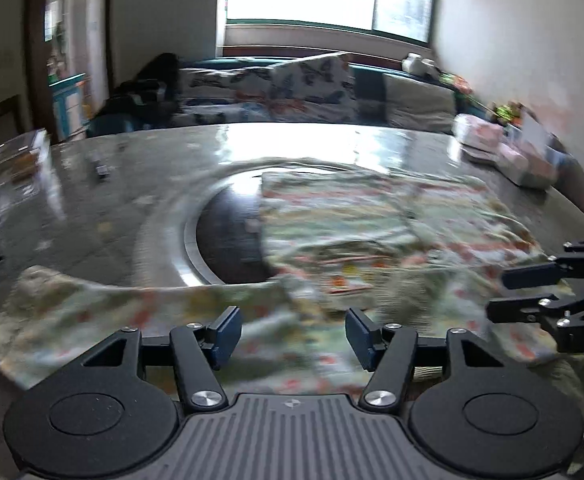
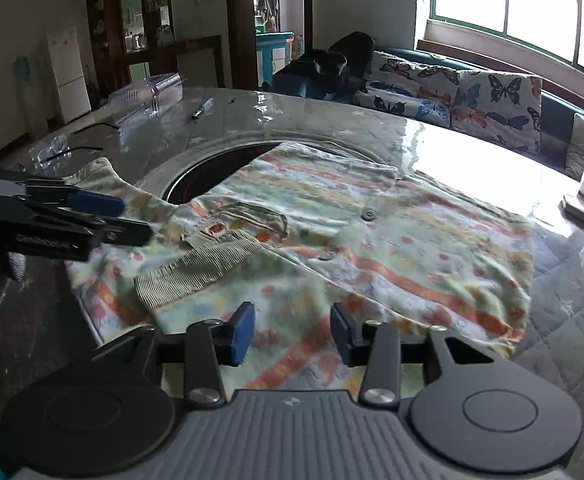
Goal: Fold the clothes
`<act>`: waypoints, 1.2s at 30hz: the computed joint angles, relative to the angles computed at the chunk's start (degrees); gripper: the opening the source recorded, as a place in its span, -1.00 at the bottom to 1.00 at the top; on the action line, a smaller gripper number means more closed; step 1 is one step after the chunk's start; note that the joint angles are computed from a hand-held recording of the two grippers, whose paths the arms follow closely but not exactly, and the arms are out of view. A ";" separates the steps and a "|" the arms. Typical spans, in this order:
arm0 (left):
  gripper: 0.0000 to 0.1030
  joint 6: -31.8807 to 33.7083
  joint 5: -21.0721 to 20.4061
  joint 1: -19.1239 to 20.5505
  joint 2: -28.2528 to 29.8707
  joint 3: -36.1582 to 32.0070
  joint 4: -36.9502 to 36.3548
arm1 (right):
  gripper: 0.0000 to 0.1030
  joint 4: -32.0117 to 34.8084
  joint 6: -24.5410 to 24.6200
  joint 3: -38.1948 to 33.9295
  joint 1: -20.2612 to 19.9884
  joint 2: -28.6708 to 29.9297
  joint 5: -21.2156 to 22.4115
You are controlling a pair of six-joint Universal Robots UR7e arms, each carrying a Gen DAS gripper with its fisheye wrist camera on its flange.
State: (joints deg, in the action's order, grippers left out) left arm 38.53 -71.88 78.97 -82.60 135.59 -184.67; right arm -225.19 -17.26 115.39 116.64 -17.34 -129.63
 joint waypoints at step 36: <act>-0.87 -13.75 8.90 10.78 2.42 -12.83 -7.05 | 0.01 -1.45 0.73 0.17 0.94 0.26 0.40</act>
State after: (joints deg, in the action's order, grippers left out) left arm 24.78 -62.99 89.76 -80.18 122.76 -191.72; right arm -226.64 -16.53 115.56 117.58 -17.08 -129.23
